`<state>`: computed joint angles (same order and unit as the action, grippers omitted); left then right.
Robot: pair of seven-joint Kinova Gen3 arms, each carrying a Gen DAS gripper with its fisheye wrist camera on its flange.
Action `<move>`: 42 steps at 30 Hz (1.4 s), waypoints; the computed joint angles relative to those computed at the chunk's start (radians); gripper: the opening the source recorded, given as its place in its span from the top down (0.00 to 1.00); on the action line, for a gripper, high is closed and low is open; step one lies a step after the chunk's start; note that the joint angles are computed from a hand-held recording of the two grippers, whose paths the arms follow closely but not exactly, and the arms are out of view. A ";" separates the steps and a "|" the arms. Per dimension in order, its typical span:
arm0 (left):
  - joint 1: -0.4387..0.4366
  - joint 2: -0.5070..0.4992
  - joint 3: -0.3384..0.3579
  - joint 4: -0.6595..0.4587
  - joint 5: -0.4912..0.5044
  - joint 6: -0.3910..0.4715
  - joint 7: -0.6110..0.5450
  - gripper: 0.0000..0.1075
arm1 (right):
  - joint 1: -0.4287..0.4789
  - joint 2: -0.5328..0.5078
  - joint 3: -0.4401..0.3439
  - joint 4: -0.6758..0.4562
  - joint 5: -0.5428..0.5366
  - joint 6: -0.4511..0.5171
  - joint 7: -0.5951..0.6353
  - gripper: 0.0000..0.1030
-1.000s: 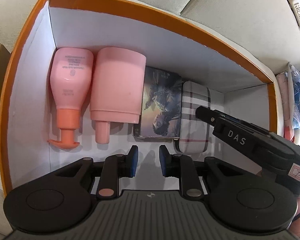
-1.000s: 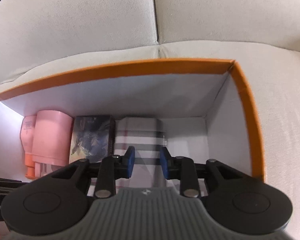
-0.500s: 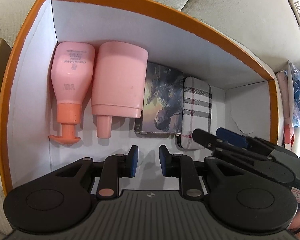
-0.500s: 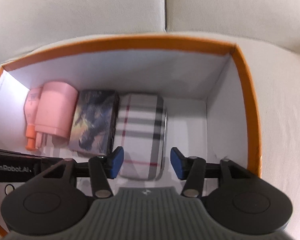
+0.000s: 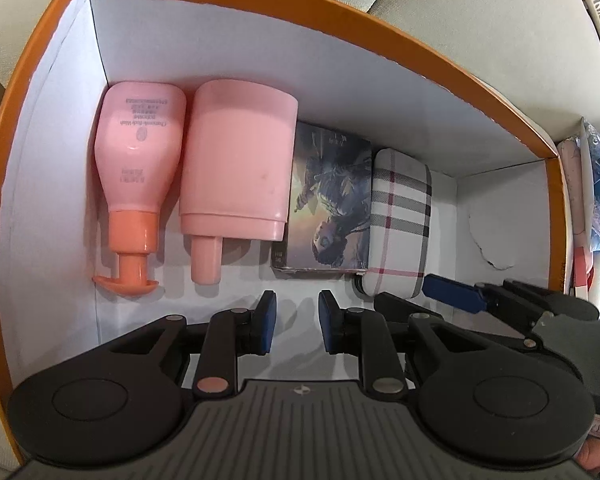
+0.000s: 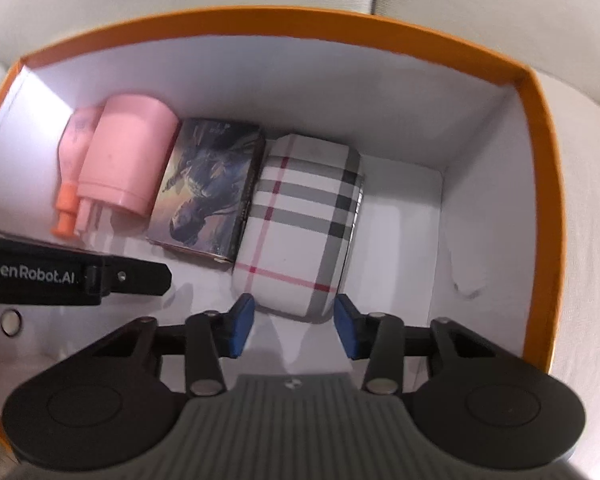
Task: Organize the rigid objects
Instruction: 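Lift both open tools out of the box toward the sofa items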
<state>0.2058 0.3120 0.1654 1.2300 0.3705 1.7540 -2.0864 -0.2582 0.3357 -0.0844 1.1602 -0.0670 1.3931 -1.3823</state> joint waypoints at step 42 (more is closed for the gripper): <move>-0.015 0.003 0.000 0.005 0.022 -0.019 -0.017 0.77 | -0.104 0.002 0.016 -0.012 0.224 -0.119 0.137 0.85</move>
<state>0.1910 0.3151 0.1650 1.2348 0.3922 1.7353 -2.1033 -0.3626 0.3376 -0.0682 1.1486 0.1575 1.2743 -1.2454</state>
